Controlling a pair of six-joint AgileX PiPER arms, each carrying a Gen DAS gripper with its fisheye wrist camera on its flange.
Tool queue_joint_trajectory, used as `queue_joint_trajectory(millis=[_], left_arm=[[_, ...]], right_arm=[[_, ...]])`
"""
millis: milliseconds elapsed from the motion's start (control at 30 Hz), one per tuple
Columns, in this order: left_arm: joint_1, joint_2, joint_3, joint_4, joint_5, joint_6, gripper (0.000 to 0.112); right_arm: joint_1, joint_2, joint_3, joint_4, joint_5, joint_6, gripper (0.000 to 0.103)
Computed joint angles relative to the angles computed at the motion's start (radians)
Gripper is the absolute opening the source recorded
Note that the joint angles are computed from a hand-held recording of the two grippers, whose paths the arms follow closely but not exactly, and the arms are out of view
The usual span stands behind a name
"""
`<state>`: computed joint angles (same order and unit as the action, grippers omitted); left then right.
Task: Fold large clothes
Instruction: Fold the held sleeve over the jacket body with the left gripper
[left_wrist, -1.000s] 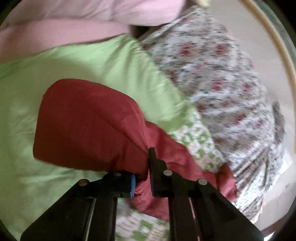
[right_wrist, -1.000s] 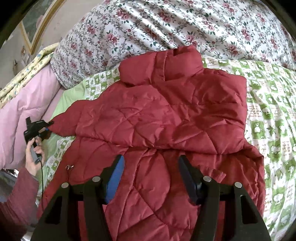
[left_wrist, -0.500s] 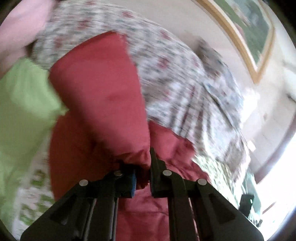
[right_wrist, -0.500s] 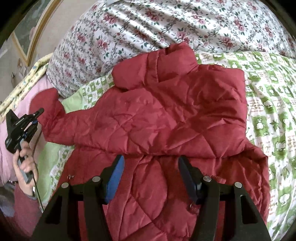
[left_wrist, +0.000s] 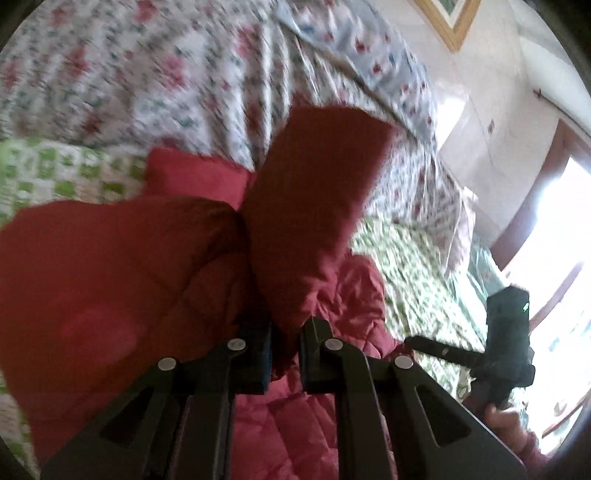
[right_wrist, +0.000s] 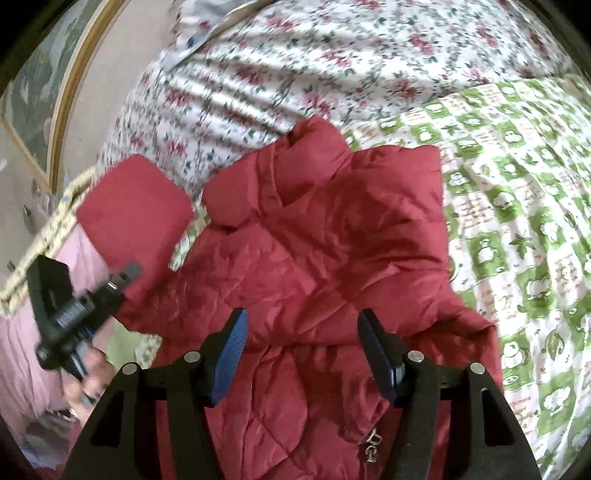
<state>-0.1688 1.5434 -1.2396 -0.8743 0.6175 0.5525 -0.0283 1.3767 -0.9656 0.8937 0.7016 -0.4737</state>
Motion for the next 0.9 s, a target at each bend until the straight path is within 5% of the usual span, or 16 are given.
queue_joint_trajectory(millis=[433,533,700,767,800,833,900], left_arm=[[-0.189,0.163,-0.029,0.119,-0.088,-0.084,0.008],[-0.246,0.178,-0.027,0.242,-0.127,-0.182,0.008],[-0.253,0.169,0.002,0.223,-0.144,-0.166,0.008],[-0.258,0.170,0.003,0.227,-0.141,-0.180,0.008],[-0.261,0.170,0.002,0.244,-0.138,-0.199,0.010],[-0.260,0.172,-0.007,0.264,-0.125,-0.223,0.012],[-0.238,0.172,-0.023,0.244,-0.076,-0.214,0.016]], right_arm=[[-0.127,0.091,-0.035,0.275,0.135,-0.166,0.065],[-0.129,0.149,-0.075,0.335,0.170,-0.178,0.081],[-0.091,0.263,-0.167,0.289,0.151,-0.107,0.083],[-0.084,0.304,-0.187,0.284,0.148,-0.085,0.076],[-0.082,0.321,-0.196,0.289,0.150,-0.089,0.058],[-0.072,0.337,-0.207,0.274,0.141,-0.075,0.029],[-0.064,0.347,-0.211,0.256,0.120,-0.063,0.015]])
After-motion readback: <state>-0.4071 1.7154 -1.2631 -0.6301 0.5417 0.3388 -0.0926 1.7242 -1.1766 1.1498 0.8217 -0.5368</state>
